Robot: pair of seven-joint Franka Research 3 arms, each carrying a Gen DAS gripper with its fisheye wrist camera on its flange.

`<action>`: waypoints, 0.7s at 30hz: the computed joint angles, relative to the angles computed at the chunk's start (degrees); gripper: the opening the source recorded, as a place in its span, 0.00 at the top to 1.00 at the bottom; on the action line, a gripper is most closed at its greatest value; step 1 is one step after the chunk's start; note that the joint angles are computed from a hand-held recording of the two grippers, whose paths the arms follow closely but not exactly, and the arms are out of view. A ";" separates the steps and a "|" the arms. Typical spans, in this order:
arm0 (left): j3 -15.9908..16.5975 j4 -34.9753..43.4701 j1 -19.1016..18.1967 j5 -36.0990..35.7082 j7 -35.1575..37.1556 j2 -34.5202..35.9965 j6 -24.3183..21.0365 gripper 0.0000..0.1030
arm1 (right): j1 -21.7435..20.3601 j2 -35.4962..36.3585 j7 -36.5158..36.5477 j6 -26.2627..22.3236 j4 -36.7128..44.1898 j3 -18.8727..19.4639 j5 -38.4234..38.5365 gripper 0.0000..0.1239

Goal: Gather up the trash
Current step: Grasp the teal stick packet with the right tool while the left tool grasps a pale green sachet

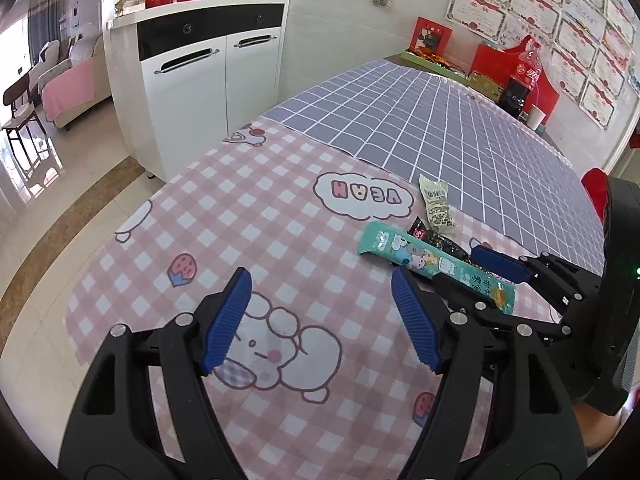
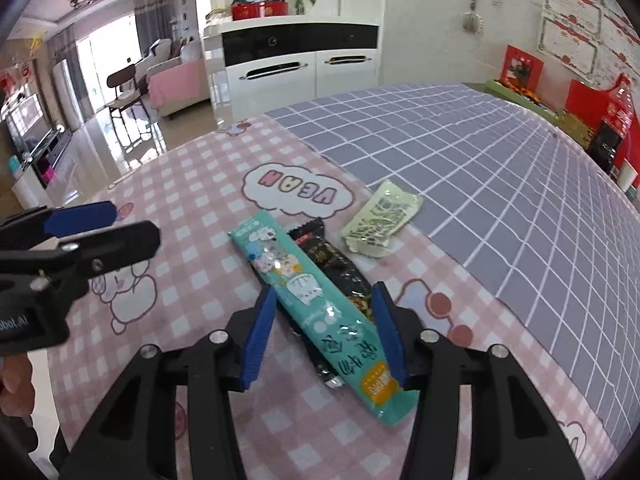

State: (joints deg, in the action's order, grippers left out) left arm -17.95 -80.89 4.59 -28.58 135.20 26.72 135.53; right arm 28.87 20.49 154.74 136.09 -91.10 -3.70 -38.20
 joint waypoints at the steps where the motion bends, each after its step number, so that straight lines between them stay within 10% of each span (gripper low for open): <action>1: 0.07 0.17 -0.11 0.17 -0.24 0.13 -0.11 0.30 | -0.14 0.28 -0.56 -0.19 0.35 0.12 0.38 0.60; 21: -0.80 1.26 0.02 -0.47 0.89 0.46 -1.70 0.30 | -0.02 -5.83 6.50 8.72 -8.04 -0.56 -3.42 0.78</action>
State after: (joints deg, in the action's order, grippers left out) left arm -18.75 -79.64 4.62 -29.05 136.09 27.18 133.83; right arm 28.85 14.65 161.24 144.81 -99.14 -4.26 -41.62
